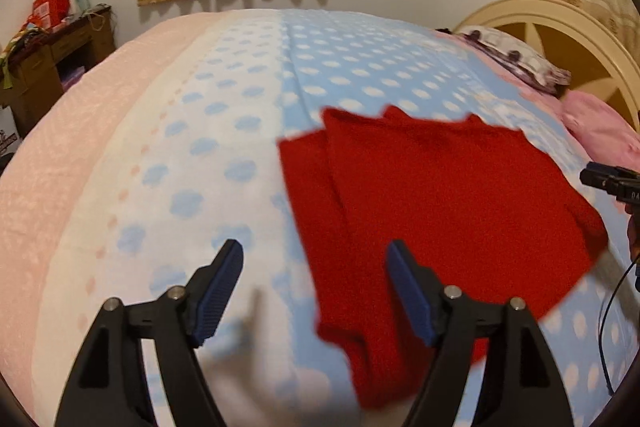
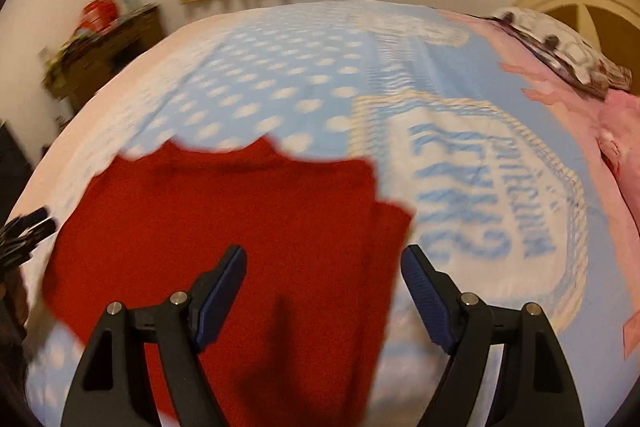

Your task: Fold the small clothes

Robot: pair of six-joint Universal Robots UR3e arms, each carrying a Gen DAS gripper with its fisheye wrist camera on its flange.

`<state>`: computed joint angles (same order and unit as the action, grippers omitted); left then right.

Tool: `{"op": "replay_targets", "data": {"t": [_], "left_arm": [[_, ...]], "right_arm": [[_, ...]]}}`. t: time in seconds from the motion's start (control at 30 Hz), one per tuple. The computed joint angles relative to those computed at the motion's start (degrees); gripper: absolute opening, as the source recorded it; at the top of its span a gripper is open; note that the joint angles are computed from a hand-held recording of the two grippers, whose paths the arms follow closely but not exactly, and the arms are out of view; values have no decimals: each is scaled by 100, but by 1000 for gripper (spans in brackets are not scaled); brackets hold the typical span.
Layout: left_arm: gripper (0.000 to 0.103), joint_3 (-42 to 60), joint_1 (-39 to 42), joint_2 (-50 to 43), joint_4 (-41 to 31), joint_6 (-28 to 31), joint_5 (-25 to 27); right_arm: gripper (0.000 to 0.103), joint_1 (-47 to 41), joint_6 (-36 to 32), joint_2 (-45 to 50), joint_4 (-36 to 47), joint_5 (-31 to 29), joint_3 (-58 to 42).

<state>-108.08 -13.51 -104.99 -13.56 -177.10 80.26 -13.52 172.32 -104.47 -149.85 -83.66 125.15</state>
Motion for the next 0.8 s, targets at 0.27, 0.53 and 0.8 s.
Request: {"op": "replay_targets", "data": {"t": [0.27,0.53,0.8], "left_arm": [[80,-141,-41,-144,-65,-71,64],[88,-807,341,151,372,-311,-478],[99,-891,386,126,435,-420,-432]], "right_arm": [[80,361,3,-880,410,-113,1173],[80,417,267,-1984,698,-63,1345],[80,417,428,-1011,232,-32,1530]]}}
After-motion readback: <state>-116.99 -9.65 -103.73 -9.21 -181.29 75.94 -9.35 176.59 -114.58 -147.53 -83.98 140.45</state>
